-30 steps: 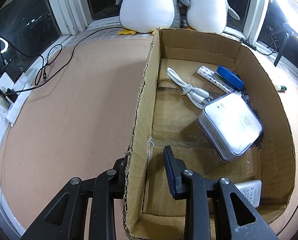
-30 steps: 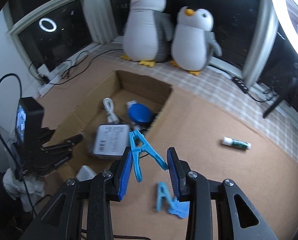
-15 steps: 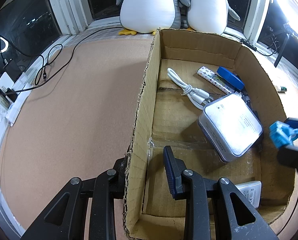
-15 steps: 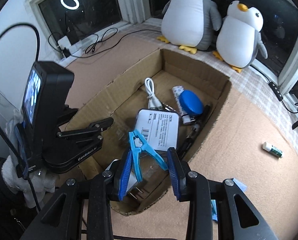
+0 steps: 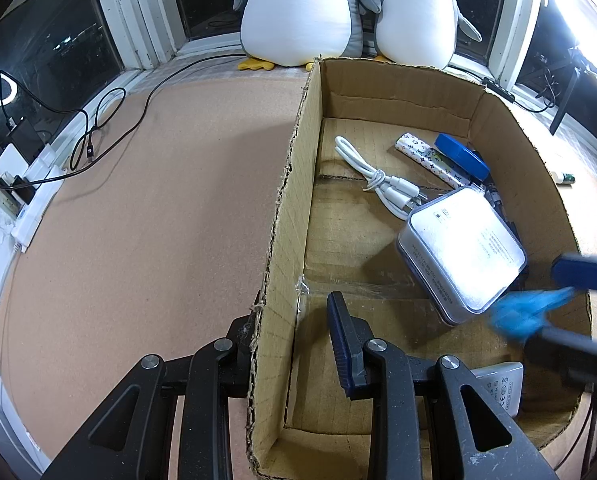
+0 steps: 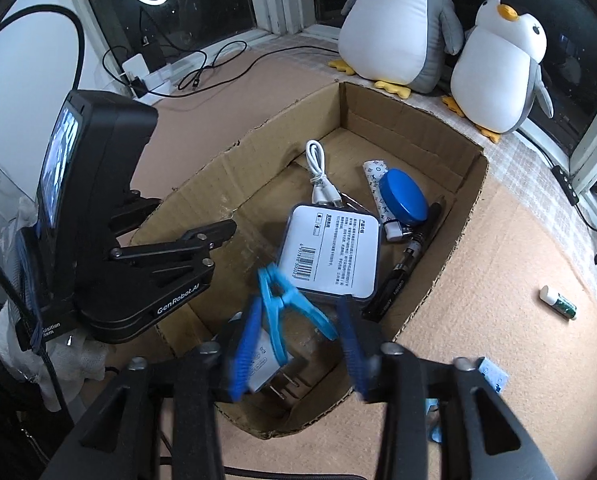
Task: Organize rigid objects
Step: 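Carry the blue clothespin with the right gripper into the box and release, then move the right gripper to the green-and-white glue stick and grasp it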
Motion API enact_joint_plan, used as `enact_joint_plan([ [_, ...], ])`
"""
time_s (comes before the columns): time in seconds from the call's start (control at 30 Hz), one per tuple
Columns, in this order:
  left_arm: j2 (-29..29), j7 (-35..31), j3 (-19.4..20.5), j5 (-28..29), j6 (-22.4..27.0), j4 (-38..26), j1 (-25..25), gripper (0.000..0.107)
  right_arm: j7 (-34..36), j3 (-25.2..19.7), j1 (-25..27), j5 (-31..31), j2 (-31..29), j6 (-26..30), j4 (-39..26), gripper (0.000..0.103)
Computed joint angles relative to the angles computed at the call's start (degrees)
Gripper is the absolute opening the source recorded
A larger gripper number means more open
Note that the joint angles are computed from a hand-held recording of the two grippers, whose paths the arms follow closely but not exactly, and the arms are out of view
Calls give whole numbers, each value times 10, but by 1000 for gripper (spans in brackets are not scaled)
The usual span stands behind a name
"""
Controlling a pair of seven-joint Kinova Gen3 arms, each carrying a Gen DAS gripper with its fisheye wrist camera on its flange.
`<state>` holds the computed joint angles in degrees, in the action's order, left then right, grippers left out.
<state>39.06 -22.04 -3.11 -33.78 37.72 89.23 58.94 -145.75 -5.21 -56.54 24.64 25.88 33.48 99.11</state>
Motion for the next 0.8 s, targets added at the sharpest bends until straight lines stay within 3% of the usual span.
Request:
enact_joint_plan([
  [0.03, 0, 0, 0, 0, 0, 0, 0, 30, -9, 7, -9, 9, -2, 0, 2, 59],
  [0.47, 0, 0, 1, -1, -1, 1, -1, 30, -64, 10, -11, 45, -25, -2, 26, 59],
  [0.8, 0, 0, 1, -1, -1, 0, -1, 30, -215, 30, -3, 105, -72, 10, 82, 59],
])
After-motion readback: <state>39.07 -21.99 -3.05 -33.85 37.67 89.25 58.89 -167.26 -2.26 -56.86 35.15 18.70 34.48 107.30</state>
